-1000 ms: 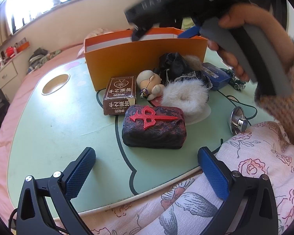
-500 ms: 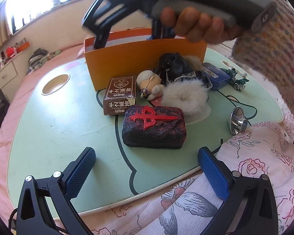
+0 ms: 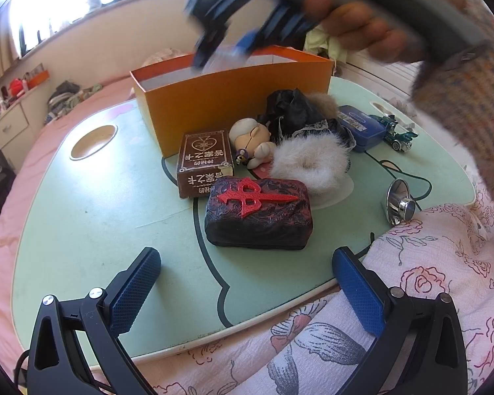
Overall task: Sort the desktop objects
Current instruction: 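Place the plastic bag on the table beside the silver cap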
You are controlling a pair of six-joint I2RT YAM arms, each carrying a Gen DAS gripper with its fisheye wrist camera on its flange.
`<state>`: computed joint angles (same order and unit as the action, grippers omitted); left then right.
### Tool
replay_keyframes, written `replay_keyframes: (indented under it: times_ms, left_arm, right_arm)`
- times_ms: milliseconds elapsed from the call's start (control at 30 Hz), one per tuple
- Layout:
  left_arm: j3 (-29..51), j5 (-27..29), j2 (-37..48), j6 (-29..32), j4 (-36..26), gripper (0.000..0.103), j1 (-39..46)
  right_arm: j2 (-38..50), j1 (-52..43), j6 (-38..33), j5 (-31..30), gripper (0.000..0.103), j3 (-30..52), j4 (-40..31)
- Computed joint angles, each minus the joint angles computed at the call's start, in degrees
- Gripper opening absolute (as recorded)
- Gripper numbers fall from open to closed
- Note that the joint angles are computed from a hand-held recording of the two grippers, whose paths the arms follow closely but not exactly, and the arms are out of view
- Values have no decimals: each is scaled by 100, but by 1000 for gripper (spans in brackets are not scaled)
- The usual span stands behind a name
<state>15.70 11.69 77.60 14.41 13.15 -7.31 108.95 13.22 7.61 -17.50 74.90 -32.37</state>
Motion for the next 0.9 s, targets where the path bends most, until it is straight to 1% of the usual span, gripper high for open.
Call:
replay_keyframes:
  times_ms: [100,233,300,367,433,500,533,567,633,667,700,767,800,900]
  left_arm:
    - [-5,3,8,4,13,103,5]
    - [-9,5,17,7,27,103,9]
    - [-12,10,23,12,34,103,16]
    - [-17,11,29,14,44,103,20]
    - [-10,0,21,0,34,103,2]
    - [-20,21,40,23,58,103,31]
    - [-21,24,43,26,62,103,35]
    - [-21,24,43,26,62,103,35]
    - [-24,26,51,30,72,103,40]
    - [-25,27,53,30,75,103,41]
    - [-25,27,53,30,75,103,41]
    - [-27,28,59,32,82,103,44]
    - [-26,20,57,26,80,103,35]
    - [-30,32,70,37,94,103,51]
  right_arm:
    - [-1100,-239,-284,-134,29,-961,401]
    - [-2620,-629,-791,-356,29,-2587,1043]
    - [-3048,-816,-992,-455,29,-3257,1252]
    - [-3146,-1015,-1126,-576,29,-3859,1534]
    - [-3046,-1136,-1169,-584,29,-4217,1844]
    - [-2803,-1260,-1215,-702,32,-4454,2362]
    - [-2745,-1331,-1156,-798,32,-4593,2732]
    - [-2835,-1465,-1115,-928,32,-4774,3038]
    - [-3243,-1717,-962,-1125,49,-5175,3587]
    - [-3542,-1839,-939,-1177,69,-5387,3746]
    - [-3955,-1969,-949,-1202,81,-5639,3853]
    - [-4560,-2101,-1076,-1228,81,-5955,3754]
    - [-4793,-2192,-1236,-1260,81,-6071,3571]
    - [-5185,-2521,-1707,-1337,81,-6404,3201]
